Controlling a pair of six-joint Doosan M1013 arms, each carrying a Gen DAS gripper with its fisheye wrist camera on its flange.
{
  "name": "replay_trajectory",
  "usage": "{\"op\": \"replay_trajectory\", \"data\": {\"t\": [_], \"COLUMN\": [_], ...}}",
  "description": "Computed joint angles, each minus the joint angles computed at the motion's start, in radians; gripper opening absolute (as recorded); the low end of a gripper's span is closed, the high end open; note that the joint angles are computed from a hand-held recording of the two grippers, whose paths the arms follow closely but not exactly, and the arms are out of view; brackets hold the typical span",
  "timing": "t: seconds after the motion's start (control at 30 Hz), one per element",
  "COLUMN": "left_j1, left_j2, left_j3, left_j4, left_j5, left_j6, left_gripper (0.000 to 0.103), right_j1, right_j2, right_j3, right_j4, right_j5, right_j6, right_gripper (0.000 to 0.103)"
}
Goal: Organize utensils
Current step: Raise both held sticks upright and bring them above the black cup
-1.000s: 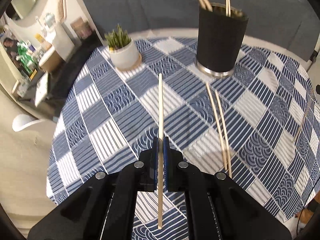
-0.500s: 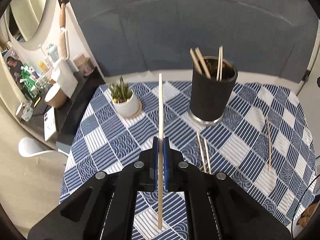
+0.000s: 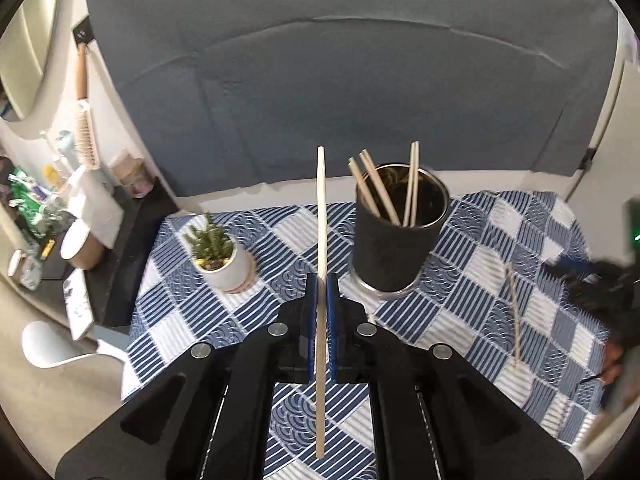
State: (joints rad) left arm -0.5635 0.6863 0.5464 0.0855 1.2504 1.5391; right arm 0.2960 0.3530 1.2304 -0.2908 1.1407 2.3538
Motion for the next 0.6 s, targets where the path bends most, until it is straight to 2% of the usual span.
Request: {"op": "replay_trajectory", "data": {"t": [0.07,0.17,0.3,0.43,0.5,0.53,0.6], "left_j1": [0.010,0.011,0.028,0.039,0.045,0.046,0.049], "left_j2": [0.023,0.048,0.093,0.084,0.091,0.100,0.115], "left_j3": [-0.042,-0.080,-0.157,-0.142,-0.158,-0.177,-0.208], "left_j4": [-0.039,-0.025,-0.094,-0.158,-0.199,-0.215,-0.244], "left_j5": [0.019,0.035,0.078,0.027,0.026,0.032,0.044], "left_j6": [0.017,0.027,0.015,0.016,0.015,0.014,0.017], "left_gripper": [0.005,0.005,0.005,0.005,0.005,0.005,0.005], "right_j1": [-0.007,-0.015,-0.027,-0.039,-0.043,-0.047,-0.047], "right_j2": [0.021,0.043,0.049,0.052,0.051,0.049,0.048], "right_j3": [0.005,0.018,0.045,0.062,0.072,0.080,0.087], "right_j4": [0.023,0.039,0.064,0.097,0.114,0.128,0.132], "right_j5": [0.035,0.075,0.090,0.093,0.088,0.079,0.073], "right_j6": [0.008,0.045,0.097,0.109,0.119,0.119,0.113], "right_gripper": [0.035,0.035,0.035,0.035,0.035,0.033,0.013]}}
